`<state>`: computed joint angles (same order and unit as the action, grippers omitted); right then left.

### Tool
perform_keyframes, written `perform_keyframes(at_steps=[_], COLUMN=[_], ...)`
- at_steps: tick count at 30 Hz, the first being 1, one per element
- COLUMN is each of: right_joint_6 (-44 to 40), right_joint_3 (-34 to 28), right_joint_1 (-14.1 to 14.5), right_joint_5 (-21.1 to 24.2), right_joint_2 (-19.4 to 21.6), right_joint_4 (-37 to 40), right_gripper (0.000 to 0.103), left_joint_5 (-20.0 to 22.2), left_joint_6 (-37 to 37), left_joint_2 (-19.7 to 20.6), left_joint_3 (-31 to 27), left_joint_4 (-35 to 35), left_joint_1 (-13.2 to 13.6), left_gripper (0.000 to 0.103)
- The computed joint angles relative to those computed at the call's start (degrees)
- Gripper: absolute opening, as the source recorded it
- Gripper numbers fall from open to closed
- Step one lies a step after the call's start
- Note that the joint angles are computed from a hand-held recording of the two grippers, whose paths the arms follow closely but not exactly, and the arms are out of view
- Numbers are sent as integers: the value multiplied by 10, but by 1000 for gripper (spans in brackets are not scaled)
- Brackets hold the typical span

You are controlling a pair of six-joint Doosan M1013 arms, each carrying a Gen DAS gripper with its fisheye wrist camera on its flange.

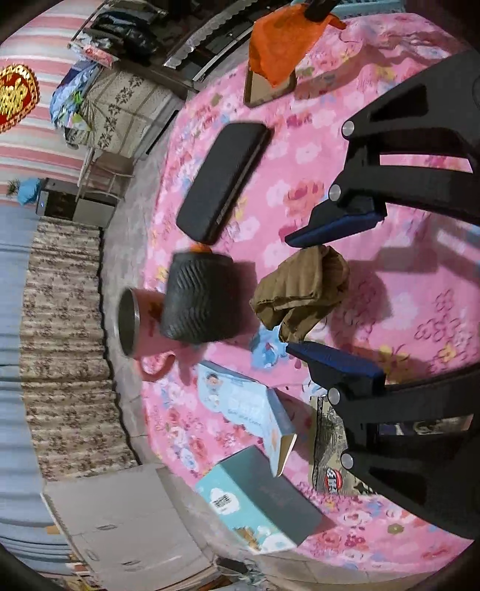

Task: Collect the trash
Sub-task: 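Carry mesh bag and brown cloth over the basket and open both tools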

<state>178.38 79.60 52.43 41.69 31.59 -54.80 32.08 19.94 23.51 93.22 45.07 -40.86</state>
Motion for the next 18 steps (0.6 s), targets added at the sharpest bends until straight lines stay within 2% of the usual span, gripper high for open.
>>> perform_keyframes(at_steps=[9,18], right_joint_6=[90,179], right_joint_3=[70,160], right_joint_1=[14,23], right_joint_5=[31,113], right_joint_2=[-54,-122], right_joint_4=[-66,-99], right_gripper=[19,19], left_joint_5=[5,-9], left_joint_6=[-12,23], left_joint_2=[-19,-1], left_joint_3=[-11,-60], left_joint_4=[58,71], left_joint_1=[-59,-113], left_gripper=[51,51])
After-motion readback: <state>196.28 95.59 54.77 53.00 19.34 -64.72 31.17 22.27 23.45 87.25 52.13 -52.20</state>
